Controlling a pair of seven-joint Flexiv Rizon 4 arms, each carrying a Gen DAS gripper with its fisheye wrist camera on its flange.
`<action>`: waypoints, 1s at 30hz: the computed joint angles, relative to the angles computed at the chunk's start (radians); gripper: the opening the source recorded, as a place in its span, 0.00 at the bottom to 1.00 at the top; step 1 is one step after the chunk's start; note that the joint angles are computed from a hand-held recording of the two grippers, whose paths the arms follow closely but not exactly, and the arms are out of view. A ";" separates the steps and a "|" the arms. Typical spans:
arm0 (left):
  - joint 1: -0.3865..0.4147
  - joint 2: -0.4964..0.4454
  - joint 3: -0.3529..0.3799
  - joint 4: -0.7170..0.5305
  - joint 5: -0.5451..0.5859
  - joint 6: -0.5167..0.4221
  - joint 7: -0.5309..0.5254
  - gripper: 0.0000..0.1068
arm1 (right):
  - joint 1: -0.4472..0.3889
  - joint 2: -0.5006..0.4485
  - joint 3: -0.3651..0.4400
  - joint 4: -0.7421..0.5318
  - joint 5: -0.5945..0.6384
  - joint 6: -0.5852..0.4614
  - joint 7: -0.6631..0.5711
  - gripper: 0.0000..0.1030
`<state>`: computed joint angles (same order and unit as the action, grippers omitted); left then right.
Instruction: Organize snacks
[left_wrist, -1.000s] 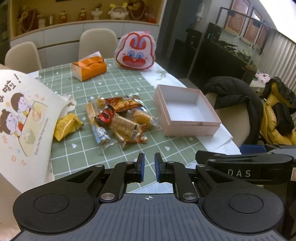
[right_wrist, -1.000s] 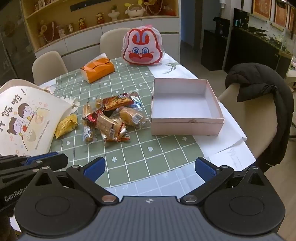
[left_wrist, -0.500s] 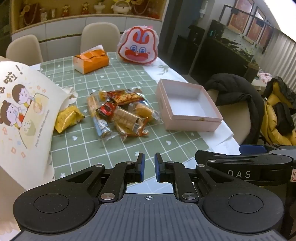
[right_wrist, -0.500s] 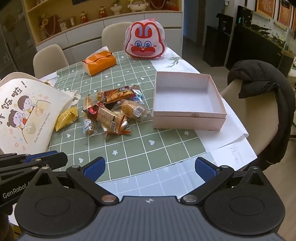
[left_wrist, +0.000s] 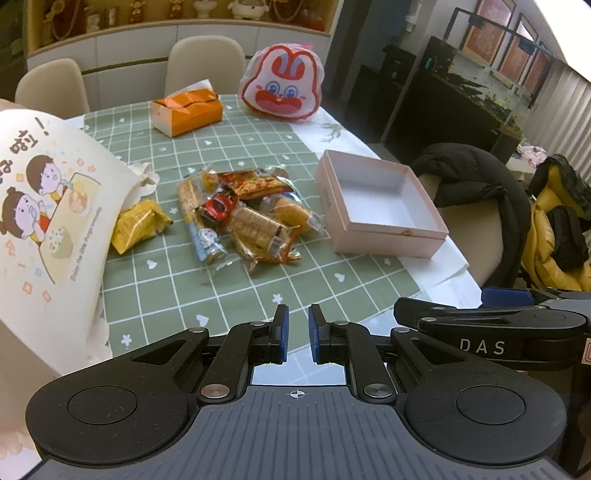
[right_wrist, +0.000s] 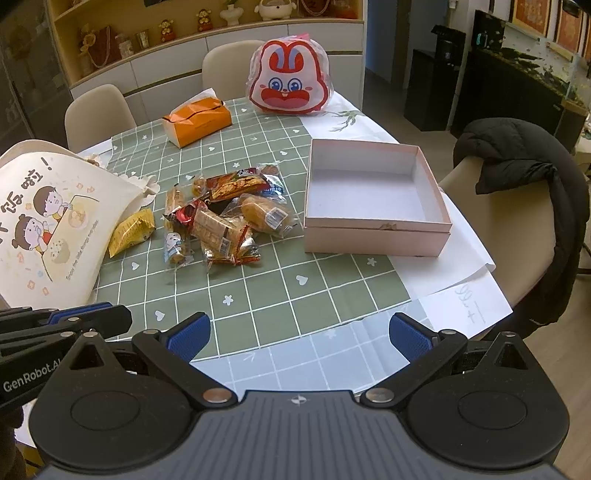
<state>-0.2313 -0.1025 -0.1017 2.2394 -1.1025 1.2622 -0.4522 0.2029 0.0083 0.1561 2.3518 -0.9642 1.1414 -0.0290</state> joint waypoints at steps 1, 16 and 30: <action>0.001 0.000 0.001 0.000 0.002 -0.003 -0.003 0.13 | 0.000 -0.001 0.000 0.000 0.001 0.000 -0.002 1.00; 0.005 0.003 0.005 -0.001 0.025 -0.024 -0.022 0.14 | 0.004 -0.004 0.000 -0.002 0.001 0.000 -0.004 1.00; 0.008 -0.002 0.004 -0.004 0.028 -0.028 -0.029 0.13 | 0.003 -0.006 -0.002 -0.001 -0.008 0.003 0.004 1.00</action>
<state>-0.2235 -0.1044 -0.0980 2.2351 -1.0747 1.2337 -0.4815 0.2059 0.0021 0.1540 2.3512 -0.9722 1.1449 -0.0252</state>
